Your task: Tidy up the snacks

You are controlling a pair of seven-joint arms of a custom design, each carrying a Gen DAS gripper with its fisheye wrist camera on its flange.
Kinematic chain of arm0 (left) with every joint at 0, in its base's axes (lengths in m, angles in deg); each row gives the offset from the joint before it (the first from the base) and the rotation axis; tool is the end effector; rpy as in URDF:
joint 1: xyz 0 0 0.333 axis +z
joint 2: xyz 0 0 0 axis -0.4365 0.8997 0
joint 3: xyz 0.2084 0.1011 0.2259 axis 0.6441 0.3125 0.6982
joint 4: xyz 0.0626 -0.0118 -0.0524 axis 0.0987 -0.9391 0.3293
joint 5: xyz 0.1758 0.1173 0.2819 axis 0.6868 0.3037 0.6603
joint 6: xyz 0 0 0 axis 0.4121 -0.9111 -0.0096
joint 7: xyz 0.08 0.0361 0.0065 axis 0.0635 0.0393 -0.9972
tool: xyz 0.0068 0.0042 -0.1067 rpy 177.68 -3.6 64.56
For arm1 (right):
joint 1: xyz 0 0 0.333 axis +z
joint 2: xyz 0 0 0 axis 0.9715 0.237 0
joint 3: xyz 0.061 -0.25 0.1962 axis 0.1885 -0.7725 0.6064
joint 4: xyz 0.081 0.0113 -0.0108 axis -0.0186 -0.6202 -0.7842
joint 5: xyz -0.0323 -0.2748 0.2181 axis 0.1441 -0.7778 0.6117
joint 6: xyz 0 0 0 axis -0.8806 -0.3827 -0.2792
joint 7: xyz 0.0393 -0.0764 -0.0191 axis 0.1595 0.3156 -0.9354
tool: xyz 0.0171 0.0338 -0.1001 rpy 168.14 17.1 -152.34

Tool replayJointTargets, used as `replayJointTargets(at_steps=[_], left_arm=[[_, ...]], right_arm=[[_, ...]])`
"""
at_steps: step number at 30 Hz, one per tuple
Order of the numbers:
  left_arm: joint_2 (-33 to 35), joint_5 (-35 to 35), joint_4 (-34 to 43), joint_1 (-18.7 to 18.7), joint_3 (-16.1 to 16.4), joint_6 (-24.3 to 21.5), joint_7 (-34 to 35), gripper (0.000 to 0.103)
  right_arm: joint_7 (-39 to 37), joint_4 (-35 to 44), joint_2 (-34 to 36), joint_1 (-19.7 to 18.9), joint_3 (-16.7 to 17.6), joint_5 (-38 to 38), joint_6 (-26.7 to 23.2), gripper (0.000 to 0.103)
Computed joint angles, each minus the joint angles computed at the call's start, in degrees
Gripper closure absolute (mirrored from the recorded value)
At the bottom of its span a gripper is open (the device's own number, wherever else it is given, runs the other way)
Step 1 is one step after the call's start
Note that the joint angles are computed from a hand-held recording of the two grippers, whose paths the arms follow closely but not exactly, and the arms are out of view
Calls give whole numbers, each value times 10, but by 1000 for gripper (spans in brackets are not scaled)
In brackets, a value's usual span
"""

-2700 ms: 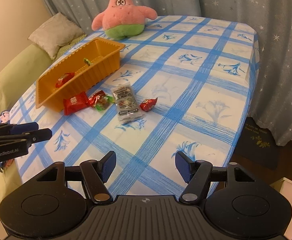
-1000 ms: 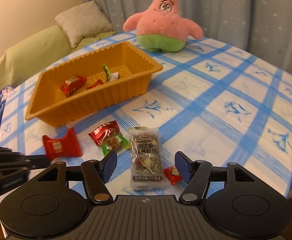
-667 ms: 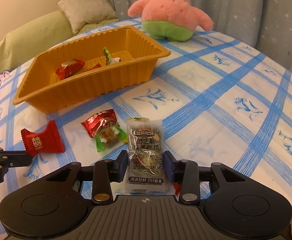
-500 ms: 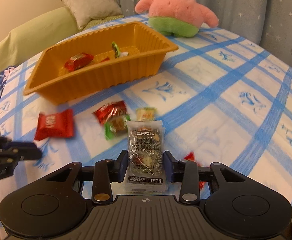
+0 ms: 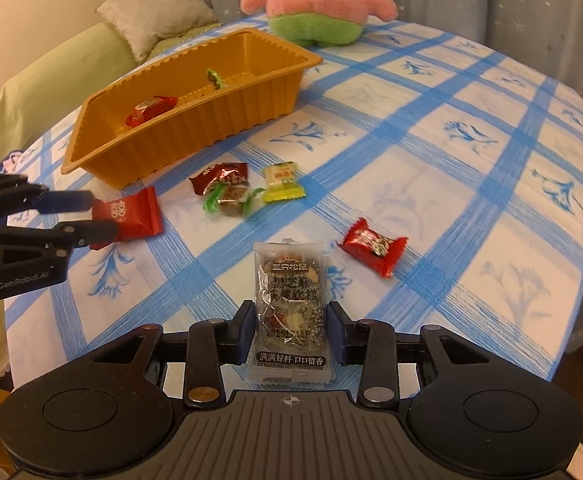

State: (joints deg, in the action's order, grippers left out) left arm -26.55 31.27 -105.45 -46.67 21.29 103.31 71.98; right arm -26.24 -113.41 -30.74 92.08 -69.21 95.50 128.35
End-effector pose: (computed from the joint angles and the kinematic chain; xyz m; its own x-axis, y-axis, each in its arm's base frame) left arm 0.5436 -0.3044 0.4019 -0.2002 -0.9581 -0.2049 -0.7141 0.2859 -0.6390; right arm 0.5809 0.2464 0.3829 0.4716 -0.8567 -0.2090 -0.7690 -0.2837 -0.5728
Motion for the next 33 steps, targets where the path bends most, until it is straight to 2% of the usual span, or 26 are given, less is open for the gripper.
replayJointTargets(at_steps=[6,8,10,13,18,19,33], left_arm=[[33,-44,36,3,-9,-29,80,66],[35,-86,36,12,-18,-30,108,66],[35,-136,34,22,-26,-30,129,71],[35,-159,32,17,-17,-26,118,71],[41,-193,41,18,-14,-22,110,73],[41,-193,42,15,-11,-23,106,80],[28,-196,23,9,-9,-2,89,80]], right_arm=[[16,-9,-7,2,-5,2,2,65],[20,-11,-8,3,-6,2,2,65],[25,-12,-10,4,-7,0,2,65],[33,-12,-10,7,-10,-5,1,64],[54,-2,-4,14,-17,-18,-8,57],[59,-2,-3,16,-19,-23,-5,56],[82,16,11,30,-28,-76,4,56]])
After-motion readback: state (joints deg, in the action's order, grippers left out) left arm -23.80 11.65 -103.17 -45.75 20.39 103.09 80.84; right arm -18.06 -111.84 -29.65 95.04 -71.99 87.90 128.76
